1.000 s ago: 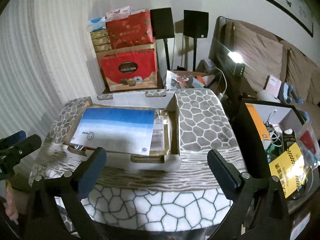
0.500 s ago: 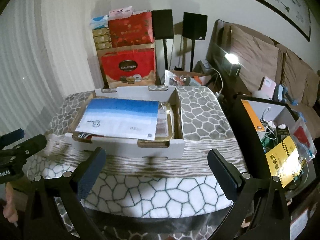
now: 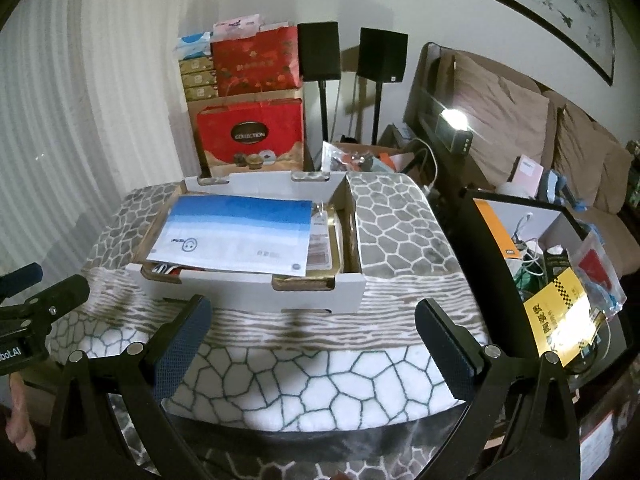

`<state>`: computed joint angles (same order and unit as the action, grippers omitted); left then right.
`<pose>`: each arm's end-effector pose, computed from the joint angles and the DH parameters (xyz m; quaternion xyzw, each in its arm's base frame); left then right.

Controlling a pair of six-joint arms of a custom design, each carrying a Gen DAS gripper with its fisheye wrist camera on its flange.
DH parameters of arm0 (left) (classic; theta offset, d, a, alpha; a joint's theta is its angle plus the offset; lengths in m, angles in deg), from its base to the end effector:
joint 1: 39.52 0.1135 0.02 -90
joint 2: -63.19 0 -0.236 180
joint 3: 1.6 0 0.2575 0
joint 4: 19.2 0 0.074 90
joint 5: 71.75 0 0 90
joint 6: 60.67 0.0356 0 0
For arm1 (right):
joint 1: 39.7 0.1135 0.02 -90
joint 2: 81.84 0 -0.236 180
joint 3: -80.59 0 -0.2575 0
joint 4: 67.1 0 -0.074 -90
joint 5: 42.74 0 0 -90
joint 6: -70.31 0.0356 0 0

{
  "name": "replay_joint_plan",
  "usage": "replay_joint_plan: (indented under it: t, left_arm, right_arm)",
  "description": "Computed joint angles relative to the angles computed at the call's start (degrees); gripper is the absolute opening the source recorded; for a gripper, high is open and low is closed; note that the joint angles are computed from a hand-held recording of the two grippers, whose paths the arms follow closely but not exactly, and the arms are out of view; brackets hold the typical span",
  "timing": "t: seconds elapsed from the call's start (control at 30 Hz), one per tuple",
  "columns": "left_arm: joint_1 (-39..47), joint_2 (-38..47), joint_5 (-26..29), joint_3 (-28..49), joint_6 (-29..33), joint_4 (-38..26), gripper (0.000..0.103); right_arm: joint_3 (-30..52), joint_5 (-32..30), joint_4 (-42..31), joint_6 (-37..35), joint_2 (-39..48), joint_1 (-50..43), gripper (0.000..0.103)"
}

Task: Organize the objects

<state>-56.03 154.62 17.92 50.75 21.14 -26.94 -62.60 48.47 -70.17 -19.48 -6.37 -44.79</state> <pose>0.2884 -0.0853 0.1072 0.0664 0.9275 -0.0761 0.3600 0.2426 -0.0224 0.1081 0.0465 0.9114 -0.0270 0.4081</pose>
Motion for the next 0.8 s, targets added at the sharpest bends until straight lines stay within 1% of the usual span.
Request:
replay_joint_plan:
  t: [0.8]
  left_arm:
    - [0.2, 0.6, 0.4, 0.9, 0.1, -0.6, 0.103]
  right_arm:
    - [0.0, -0.2, -0.1, 0.0, 0.0, -0.1, 0.102]
